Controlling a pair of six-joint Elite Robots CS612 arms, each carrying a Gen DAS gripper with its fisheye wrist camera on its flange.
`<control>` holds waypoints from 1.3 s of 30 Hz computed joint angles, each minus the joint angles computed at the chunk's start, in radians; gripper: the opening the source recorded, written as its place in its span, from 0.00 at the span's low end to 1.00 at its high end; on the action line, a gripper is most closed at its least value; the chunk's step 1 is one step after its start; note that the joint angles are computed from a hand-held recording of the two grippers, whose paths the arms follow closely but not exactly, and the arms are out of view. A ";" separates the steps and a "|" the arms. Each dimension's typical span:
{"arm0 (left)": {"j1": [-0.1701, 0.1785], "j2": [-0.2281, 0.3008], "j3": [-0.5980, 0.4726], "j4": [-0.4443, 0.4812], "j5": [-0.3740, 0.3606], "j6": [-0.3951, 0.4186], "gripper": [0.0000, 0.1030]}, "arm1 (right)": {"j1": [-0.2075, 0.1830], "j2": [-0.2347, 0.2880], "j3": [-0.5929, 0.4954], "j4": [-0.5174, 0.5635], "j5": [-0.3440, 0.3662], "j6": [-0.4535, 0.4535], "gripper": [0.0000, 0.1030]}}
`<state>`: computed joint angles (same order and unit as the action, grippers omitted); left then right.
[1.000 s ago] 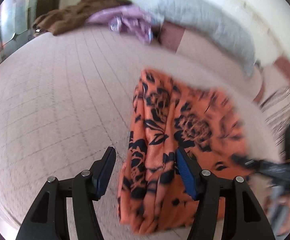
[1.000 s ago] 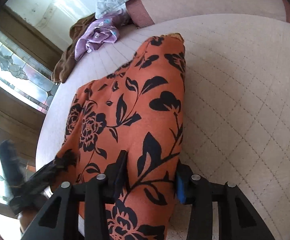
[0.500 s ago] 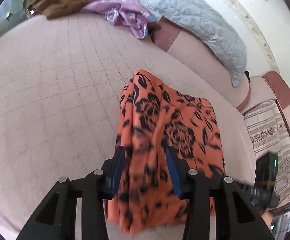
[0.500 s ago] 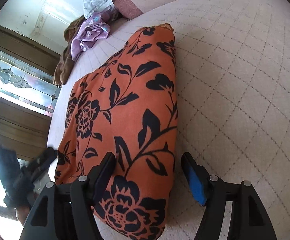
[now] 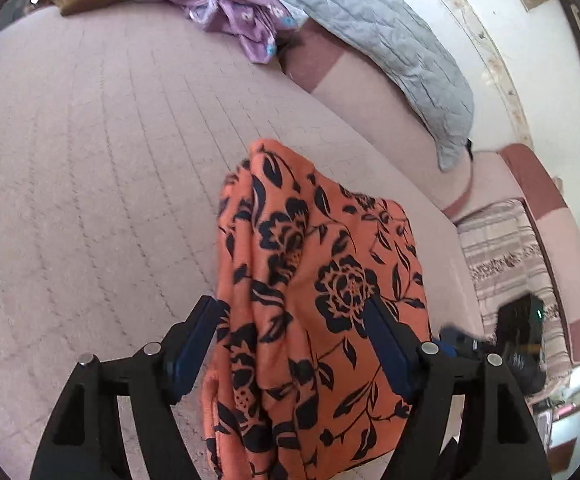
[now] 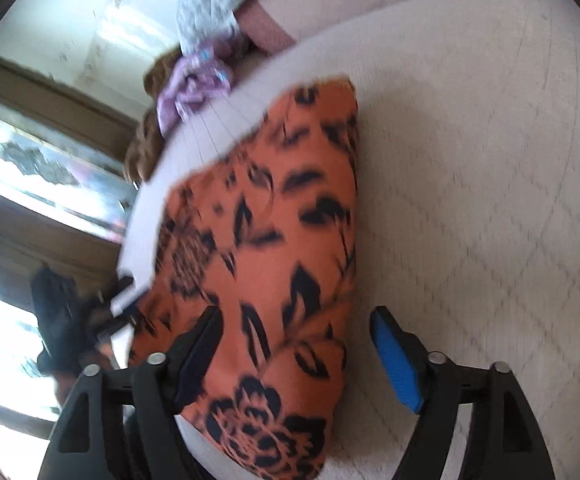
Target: Fold small clothes
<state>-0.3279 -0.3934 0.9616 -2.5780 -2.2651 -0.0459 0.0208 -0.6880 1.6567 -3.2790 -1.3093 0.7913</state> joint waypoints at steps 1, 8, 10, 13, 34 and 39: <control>-0.001 0.010 -0.012 0.024 0.005 0.002 0.74 | -0.006 0.008 -0.009 -0.007 0.007 0.021 0.81; -0.023 0.014 -0.009 0.047 0.092 0.057 0.72 | -0.008 0.061 -0.092 0.064 0.049 0.019 0.82; -0.034 0.000 0.011 0.030 0.138 0.060 0.69 | -0.005 0.061 -0.096 0.073 0.041 0.008 0.82; -0.052 -0.018 0.044 -0.010 0.203 0.071 0.67 | -0.004 0.054 -0.085 0.065 0.036 0.016 0.79; -0.068 -0.015 0.057 -0.050 0.266 0.107 0.63 | 0.006 0.061 -0.104 0.121 0.017 -0.054 0.76; -0.066 -0.012 0.053 -0.048 0.265 0.113 0.57 | 0.003 0.058 -0.106 0.142 0.026 -0.053 0.77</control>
<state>-0.3940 -0.4059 1.0146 -2.6256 -1.9996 0.0675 0.0241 -0.6301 1.5509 -3.1372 -1.2829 0.7385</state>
